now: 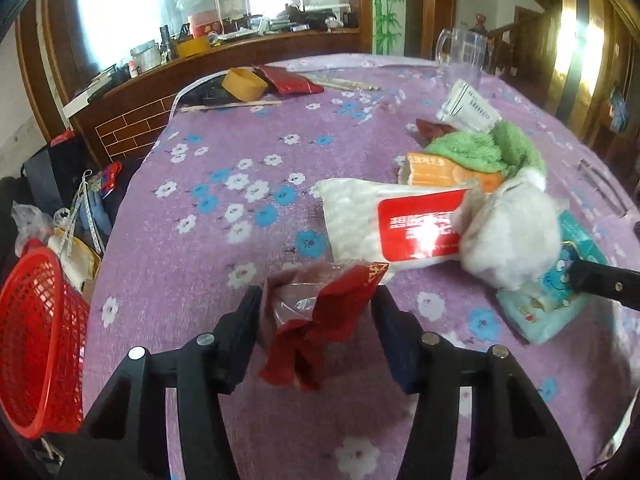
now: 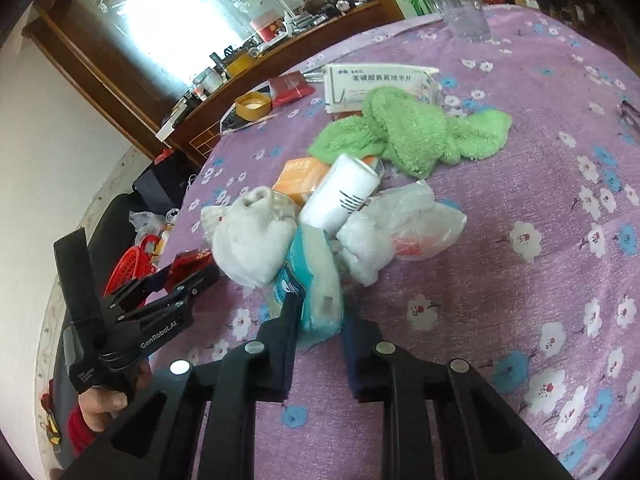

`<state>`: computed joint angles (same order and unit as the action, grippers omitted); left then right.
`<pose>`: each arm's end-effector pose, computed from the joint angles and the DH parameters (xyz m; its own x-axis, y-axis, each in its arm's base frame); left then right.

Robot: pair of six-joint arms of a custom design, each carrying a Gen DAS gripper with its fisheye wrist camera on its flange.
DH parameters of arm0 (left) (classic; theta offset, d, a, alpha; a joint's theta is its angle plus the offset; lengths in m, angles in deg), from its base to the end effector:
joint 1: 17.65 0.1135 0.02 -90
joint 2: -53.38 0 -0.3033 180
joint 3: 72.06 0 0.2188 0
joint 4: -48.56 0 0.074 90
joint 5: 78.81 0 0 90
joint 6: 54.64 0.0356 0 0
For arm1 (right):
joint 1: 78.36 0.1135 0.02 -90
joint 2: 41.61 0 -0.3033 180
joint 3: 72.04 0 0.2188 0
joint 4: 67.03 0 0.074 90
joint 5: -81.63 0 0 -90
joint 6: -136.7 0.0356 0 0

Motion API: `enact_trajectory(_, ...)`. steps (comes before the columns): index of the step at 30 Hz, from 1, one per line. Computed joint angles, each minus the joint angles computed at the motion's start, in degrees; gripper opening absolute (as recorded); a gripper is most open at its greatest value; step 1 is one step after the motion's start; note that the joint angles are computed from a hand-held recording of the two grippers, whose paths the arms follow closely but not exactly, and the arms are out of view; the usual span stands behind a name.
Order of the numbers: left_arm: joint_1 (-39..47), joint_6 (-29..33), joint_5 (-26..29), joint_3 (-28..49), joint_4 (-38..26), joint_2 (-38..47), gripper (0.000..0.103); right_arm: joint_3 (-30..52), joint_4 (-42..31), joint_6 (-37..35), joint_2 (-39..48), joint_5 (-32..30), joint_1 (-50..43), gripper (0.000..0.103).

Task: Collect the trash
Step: 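Grasp the red snack wrapper with the left tool while the right grasps the teal wipe pack, then carry the wrapper and wipe pack over to the red wastebasket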

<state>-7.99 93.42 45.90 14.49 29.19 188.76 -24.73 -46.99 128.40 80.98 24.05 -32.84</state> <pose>0.4157 0.0502 0.0660 -0.4244 0.6354 -0.6451 0.8141 0.5797 0.0354 0.2226 0.1995 0.0719 -0.4672 0.7164 -0.5181 0.5136 0.6969 0.5006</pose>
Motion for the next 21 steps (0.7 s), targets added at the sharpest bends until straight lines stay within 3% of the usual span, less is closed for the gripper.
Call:
enact_trajectory(6,4.4,3.5,6.2,-2.5,-5.3,-3.7,0.054,5.9,-17.7,3.4,-5.1,8.2,5.8,0.015)
enact_trajectory(12,7.5,7.9,9.7,-5.5,-8.7,-7.0,0.054,10.0,-30.0,8.3,-7.9,13.9,10.5,0.015)
enact_trajectory(17,9.1,9.7,10.7,-5.8,-10.8,-7.5,0.054,11.3,-34.1,11.0,-8.9,15.8,13.0,0.015)
enact_trajectory(21,9.3,8.9,10.9,-4.7,-11.4,-6.9,0.054,11.1,-32.3,10.2,-8.6,15.4,13.2,0.015)
